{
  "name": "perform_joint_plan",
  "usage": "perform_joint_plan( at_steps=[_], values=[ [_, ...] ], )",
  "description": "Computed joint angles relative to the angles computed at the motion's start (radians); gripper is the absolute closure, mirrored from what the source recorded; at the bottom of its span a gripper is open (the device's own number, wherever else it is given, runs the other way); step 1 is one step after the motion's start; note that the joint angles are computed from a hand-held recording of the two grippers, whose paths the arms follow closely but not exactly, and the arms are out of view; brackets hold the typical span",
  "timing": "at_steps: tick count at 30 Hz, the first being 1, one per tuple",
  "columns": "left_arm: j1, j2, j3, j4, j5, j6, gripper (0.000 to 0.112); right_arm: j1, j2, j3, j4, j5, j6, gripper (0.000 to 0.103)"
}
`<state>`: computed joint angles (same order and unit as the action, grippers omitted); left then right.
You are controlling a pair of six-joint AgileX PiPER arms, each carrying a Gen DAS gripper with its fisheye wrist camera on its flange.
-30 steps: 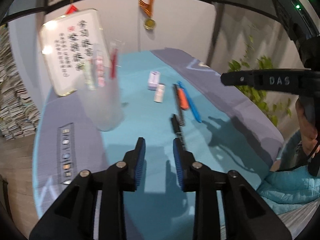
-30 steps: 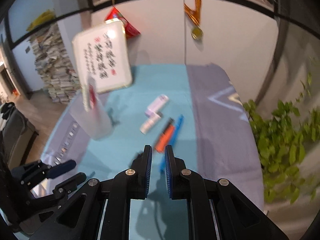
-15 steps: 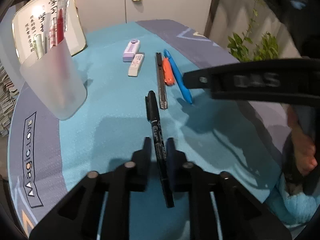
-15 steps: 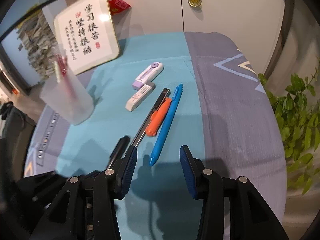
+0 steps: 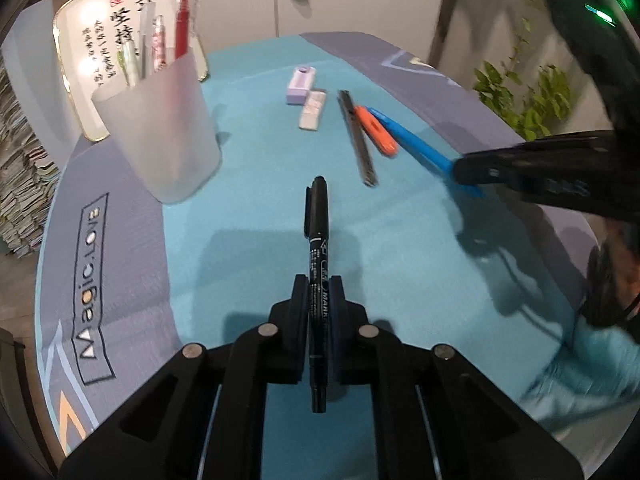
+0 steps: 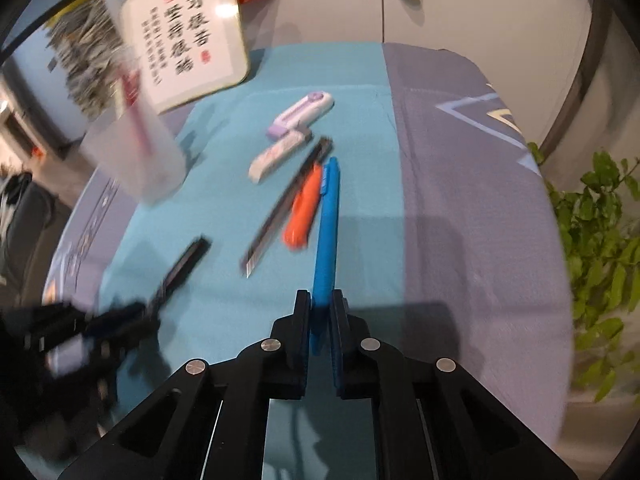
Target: Organize stationery
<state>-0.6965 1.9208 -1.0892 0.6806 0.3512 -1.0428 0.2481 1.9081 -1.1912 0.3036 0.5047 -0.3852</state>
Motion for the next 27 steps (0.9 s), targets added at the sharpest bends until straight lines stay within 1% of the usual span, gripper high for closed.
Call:
perform_joint_plan(
  at_steps=[3, 5, 6, 7, 8, 9, 10, 11, 12, 13, 14, 15, 17, 20, 25, 27],
  values=[
    [-0.018, -0.008, 0.018, -0.006, 0.0, 0.013, 0.103, -0.015, -0.081, 0.108, -0.029, 0.012, -0.03, 0.094],
    [-0.024, -0.026, 0.037, -0.004, -0.016, 0.015, 0.102, -0.012, -0.105, 0.146, -0.073, 0.015, -0.018, 0.094],
    [-0.028, -0.043, 0.053, 0.028, -0.029, -0.013, 0.095, -0.009, -0.121, 0.168, -0.105, 0.004, 0.002, 0.093],
    [-0.033, -0.049, 0.053, 0.075, -0.024, -0.055, 0.087, -0.011, -0.132, 0.181, -0.098, -0.004, -0.008, 0.093],
    [-0.035, -0.056, 0.057, 0.12, -0.017, -0.097, 0.07, -0.017, -0.137, 0.181, -0.079, -0.011, -0.023, 0.093],
    [-0.039, -0.06, 0.055, 0.175, -0.001, -0.151, 0.063, -0.021, -0.138, 0.173, -0.065, -0.016, -0.028, 0.089],
    [-0.037, -0.06, 0.045, 0.2, 0.01, -0.174, 0.064, -0.025, -0.136, 0.156, -0.055, -0.021, -0.024, 0.087],
    [-0.031, -0.056, 0.03, 0.194, 0.017, -0.165, 0.065, -0.03, -0.134, 0.142, -0.016, -0.027, -0.049, 0.085],
    [-0.023, -0.054, 0.02, 0.191, 0.015, -0.159, 0.065, -0.04, -0.122, 0.112, 0.052, -0.019, -0.102, 0.085],
    [-0.013, -0.045, 0.003, 0.185, 0.017, -0.151, 0.065, -0.04, -0.107, 0.09, 0.081, -0.013, -0.117, 0.085],
    [-0.009, -0.032, -0.019, 0.167, 0.029, -0.133, 0.066, -0.034, -0.088, 0.06, 0.07, -0.01, -0.092, 0.085],
    [-0.001, -0.016, -0.042, 0.143, 0.038, -0.111, 0.067, -0.02, -0.065, 0.026, 0.019, -0.017, -0.031, 0.085],
    [0.007, 0.013, -0.074, 0.097, 0.033, -0.072, 0.067, -0.004, -0.032, -0.02, -0.037, -0.009, 0.033, 0.085],
    [0.014, 0.042, -0.101, 0.044, 0.03, -0.024, 0.069, 0.004, 0.017, -0.084, -0.014, 0.026, 0.023, 0.085],
    [0.023, 0.064, -0.13, -0.014, 0.031, 0.043, 0.07, 0.031, 0.068, -0.14, -0.065, 0.047, 0.076, 0.085],
    [0.027, 0.075, -0.149, -0.041, 0.036, 0.072, 0.076, 0.04, 0.1, -0.18, -0.115, 0.062, 0.129, 0.085]
  ],
)
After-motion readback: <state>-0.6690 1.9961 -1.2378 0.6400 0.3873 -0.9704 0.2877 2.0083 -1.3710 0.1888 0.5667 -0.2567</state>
